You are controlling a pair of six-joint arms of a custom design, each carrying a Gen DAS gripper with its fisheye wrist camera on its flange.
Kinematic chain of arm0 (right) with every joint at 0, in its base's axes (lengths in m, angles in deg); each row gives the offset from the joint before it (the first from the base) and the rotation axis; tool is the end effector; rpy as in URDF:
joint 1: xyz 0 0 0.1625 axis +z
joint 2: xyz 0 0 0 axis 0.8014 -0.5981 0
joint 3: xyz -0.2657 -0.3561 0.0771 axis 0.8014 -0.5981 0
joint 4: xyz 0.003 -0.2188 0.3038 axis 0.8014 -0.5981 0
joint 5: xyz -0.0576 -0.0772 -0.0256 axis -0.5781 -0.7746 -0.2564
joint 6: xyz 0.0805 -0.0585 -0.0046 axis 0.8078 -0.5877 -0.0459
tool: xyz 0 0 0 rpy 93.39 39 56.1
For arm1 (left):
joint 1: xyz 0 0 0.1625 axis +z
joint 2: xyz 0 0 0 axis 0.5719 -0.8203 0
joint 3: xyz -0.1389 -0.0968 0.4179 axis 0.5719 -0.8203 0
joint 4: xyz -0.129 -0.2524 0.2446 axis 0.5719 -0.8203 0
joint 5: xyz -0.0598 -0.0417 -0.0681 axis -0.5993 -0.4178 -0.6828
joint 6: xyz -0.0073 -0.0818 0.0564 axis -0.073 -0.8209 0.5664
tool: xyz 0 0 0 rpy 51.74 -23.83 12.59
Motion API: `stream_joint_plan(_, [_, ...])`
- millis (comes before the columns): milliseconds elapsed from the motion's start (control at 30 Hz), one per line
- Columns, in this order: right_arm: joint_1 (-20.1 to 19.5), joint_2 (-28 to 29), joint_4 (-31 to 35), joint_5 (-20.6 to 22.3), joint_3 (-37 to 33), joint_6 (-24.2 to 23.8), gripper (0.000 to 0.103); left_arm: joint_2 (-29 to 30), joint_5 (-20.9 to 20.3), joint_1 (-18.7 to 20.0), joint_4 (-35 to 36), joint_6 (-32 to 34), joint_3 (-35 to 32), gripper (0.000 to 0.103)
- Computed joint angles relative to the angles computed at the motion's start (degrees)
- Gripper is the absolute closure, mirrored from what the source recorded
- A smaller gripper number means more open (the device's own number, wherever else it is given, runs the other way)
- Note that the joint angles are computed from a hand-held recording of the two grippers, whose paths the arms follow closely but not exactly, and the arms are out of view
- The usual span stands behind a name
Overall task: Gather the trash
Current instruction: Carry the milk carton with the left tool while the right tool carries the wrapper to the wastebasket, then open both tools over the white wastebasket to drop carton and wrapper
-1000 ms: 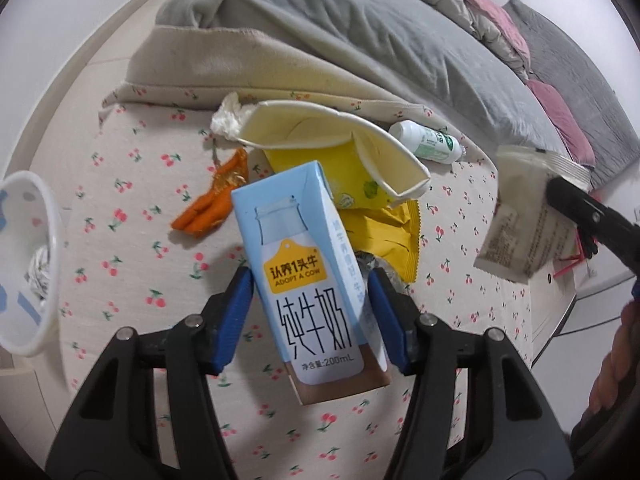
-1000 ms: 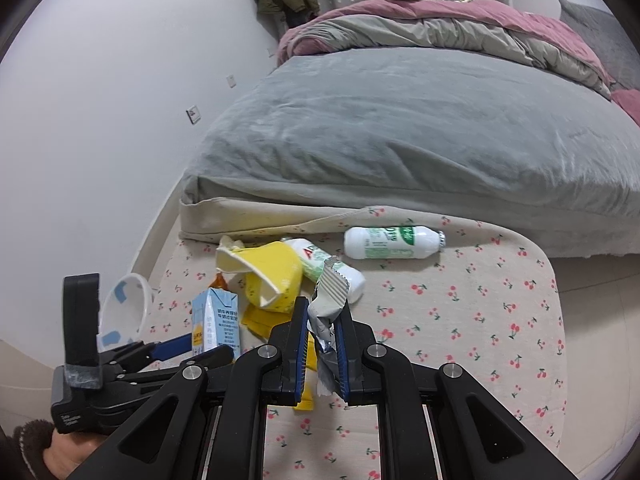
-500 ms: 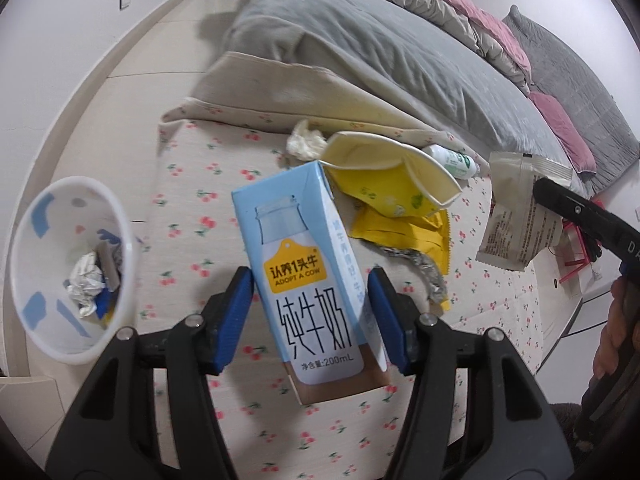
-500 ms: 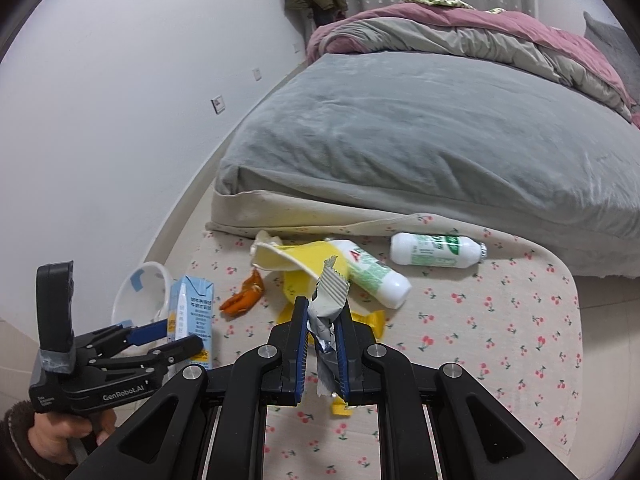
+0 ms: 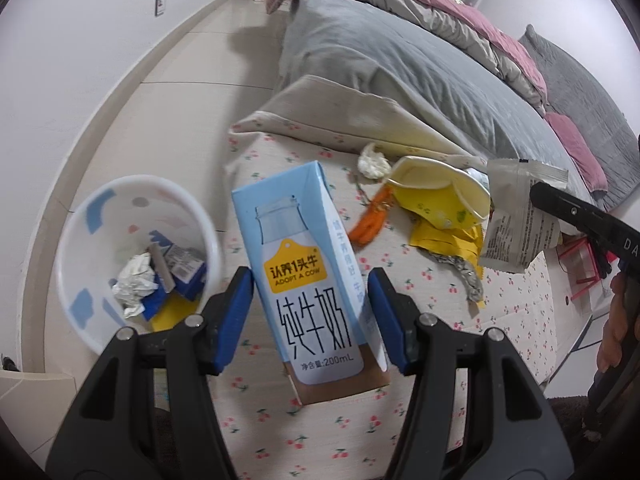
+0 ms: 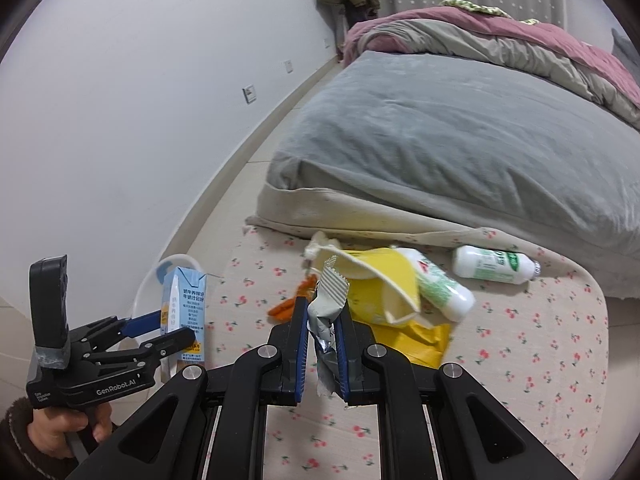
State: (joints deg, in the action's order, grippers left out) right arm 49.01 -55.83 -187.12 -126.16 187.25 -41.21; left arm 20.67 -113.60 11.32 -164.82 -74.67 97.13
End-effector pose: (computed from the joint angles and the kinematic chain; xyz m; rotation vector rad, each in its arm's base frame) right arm 0.1595 -0.4001 0.2487 0.0505 -2.3763 0.9276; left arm -0.2248 -0.4928 0.0769 0.7416 2.6226 -0.3884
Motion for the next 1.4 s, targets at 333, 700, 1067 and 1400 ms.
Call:
stream_joint_plan(333, [2.3, 6.5, 1.8, 1.1, -5.0, 0.7, 0.090, -3.3, 1.6, 3.5, -0.1, 0.7, 0.6, 0.043])
stream_joint_plan(700, [3.4, 13.6, 4.2, 3.2, -10.6, 1.2, 0.090, -6.1, 3.9, 7.7, -0.2, 1.1, 0.4, 0.043])
stream_joint_plan(1067, [3.7, 20.6, 6.5, 8.9, -16.3, 1.9, 0.090, -6.4, 5.5, 11.5, -0.2, 2.3, -1.3, 0.042])
stream_joint_plan(1400, [2.5, 25.2, 6.4, 14.4, -20.9, 3.2, 0.090, -6.3, 8.0, 13.6, 1.0, 3.5, -2.1, 0.042])
